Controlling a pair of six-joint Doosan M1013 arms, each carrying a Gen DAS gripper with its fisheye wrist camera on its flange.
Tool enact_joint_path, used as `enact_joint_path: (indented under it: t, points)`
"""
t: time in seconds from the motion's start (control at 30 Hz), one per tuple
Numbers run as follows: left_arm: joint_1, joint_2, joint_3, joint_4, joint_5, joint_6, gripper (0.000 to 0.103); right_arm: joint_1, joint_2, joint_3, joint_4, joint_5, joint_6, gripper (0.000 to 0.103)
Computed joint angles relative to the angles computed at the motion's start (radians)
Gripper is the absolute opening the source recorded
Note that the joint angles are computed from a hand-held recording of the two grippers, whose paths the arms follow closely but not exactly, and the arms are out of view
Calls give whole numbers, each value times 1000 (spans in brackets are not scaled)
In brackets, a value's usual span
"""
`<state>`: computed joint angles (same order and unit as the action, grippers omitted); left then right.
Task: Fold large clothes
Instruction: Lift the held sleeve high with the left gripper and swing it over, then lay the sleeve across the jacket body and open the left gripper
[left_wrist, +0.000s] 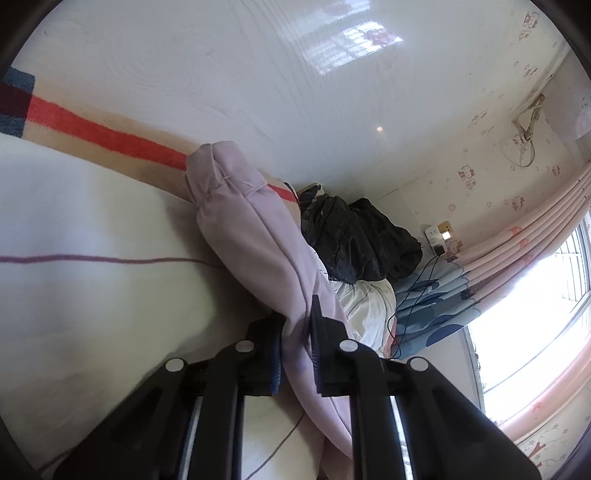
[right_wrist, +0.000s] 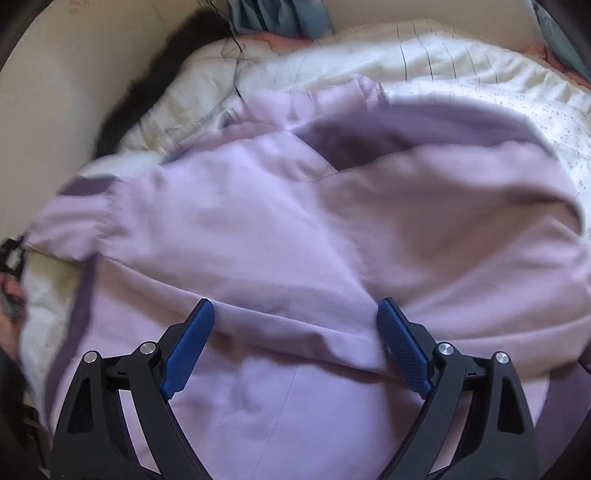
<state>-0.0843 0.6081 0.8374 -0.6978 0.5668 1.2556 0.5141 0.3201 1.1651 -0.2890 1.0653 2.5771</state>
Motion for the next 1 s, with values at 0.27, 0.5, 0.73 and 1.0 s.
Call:
enact_joint_path:
  t: [0.27,0.5,0.73,1.0]
  points:
    - [-30,6,-49,70,-14,-17,14,80,-141,148,-151,-178,193,87]
    - [-65,-11,-96,68,-41,23,14,85,-190,204,-176,-216,302,87]
    - [-142,33,-279,-71,54,257,14,84,-224,228,-238,-251,374,87]
    - [-257,112,-478,-274,264,532,14,65,-297,295,-324,-321,539,87]
